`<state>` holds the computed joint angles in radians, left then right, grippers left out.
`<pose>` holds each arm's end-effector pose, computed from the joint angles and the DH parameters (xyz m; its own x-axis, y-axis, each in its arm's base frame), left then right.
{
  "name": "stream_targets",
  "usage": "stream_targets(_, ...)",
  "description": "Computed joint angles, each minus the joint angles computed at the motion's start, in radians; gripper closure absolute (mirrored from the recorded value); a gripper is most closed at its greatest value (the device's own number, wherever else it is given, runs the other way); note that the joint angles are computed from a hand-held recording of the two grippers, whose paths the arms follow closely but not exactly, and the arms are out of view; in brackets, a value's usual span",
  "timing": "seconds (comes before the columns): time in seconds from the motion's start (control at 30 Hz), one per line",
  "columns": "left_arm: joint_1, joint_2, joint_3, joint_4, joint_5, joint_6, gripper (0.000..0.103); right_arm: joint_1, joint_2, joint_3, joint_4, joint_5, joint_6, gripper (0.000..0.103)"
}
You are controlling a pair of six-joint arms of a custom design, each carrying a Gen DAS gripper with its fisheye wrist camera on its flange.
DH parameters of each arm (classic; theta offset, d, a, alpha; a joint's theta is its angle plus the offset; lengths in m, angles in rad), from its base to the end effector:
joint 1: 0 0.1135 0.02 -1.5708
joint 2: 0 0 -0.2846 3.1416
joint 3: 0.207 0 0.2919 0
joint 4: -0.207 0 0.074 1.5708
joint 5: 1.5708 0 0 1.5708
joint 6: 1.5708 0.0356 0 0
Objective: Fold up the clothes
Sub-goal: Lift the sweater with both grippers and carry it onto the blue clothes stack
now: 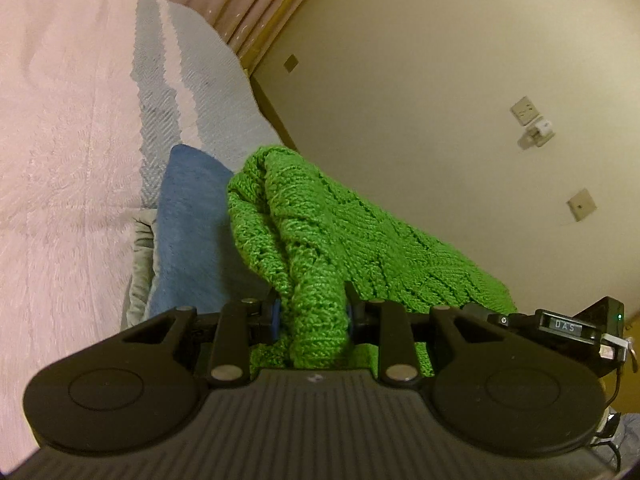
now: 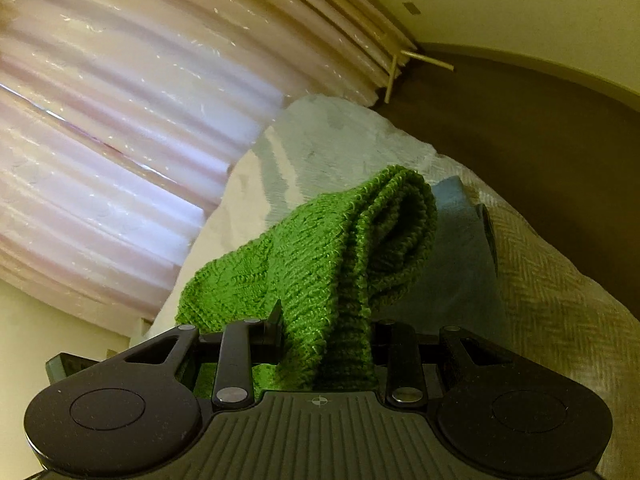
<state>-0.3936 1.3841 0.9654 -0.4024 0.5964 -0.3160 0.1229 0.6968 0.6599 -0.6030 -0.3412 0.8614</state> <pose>0.2907 -0.1424 0.2561 -0.8509 0.0750 -0.5199 0.4275 0.6740 -0.6025 0.1729 0.0334 0.2813 -0.6758 0.6370 -0.3709 0.2009 0.6433 0.7388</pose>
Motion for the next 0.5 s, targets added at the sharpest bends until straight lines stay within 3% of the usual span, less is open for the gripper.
stream_targets(0.23,0.007,0.137,-0.008,0.148,0.008,-0.010,0.080,-0.051,0.115,-0.043,0.116,-0.033,-0.072,0.073)
stream_targets(0.37,-0.006,0.202,0.021,0.121,-0.069,0.067,0.074,0.035,0.190,-0.012,0.052,0.128,-0.088,0.059)
stream_targets(0.5,-0.021,0.229,0.080,0.041,-0.132,0.164,0.067,0.132,0.174,0.005,-0.013,0.279,-0.058,0.056)
